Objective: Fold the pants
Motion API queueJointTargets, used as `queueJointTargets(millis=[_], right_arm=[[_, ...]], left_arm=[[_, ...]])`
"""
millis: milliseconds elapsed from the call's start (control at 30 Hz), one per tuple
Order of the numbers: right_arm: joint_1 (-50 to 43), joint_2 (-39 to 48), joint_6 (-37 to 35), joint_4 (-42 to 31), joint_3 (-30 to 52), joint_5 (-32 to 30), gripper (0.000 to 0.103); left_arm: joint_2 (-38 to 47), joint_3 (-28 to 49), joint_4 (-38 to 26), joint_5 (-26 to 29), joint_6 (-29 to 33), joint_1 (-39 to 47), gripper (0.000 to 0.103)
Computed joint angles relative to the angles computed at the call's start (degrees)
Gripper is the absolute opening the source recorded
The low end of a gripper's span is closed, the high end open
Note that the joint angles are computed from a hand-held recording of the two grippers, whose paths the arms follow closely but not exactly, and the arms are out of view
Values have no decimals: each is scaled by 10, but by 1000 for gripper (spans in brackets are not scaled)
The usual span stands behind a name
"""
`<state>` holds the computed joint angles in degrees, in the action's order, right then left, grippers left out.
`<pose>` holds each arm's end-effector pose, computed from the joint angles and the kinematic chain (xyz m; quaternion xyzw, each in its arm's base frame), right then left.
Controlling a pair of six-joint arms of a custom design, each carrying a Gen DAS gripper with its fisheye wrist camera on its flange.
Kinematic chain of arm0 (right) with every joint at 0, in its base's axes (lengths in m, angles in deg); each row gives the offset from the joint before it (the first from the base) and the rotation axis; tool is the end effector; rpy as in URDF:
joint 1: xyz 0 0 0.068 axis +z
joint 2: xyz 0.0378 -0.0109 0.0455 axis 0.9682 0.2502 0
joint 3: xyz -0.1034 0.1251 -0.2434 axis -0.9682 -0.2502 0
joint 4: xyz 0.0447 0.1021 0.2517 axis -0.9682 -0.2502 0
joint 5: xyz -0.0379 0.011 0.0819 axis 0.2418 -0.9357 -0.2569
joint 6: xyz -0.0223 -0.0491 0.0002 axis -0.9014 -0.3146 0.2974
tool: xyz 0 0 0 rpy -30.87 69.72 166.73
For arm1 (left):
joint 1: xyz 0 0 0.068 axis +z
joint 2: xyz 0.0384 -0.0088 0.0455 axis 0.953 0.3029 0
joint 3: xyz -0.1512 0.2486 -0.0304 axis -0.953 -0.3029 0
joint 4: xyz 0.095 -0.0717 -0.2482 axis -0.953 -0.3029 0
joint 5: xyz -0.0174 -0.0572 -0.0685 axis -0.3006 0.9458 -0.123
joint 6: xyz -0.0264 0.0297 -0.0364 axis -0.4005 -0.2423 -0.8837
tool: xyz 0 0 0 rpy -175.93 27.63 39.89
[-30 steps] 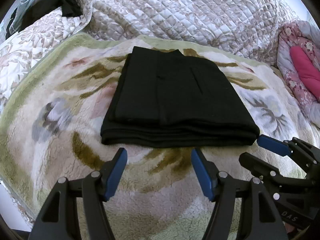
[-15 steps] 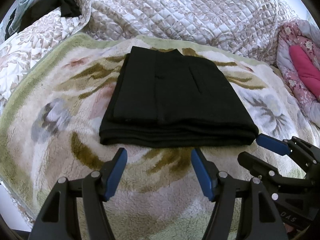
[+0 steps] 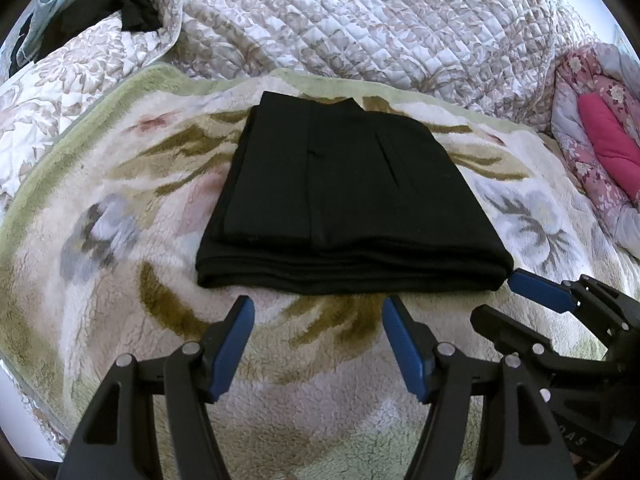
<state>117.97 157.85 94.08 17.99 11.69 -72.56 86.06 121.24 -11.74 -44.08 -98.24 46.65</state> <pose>0.2530 0.2319 0.1465 -0.2747 0.9078 0.1410 0.2838 0.2274 -0.0979 0.1534 -0.0845 0.9512 0.0014 0.2967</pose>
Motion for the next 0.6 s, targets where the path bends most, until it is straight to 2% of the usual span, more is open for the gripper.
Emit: queueJointTargets(millis=[600], right_arm=[[1, -1, 1, 1, -1, 2, 51]], left_arm=[[0, 1, -3, 1, -3, 0, 69]])
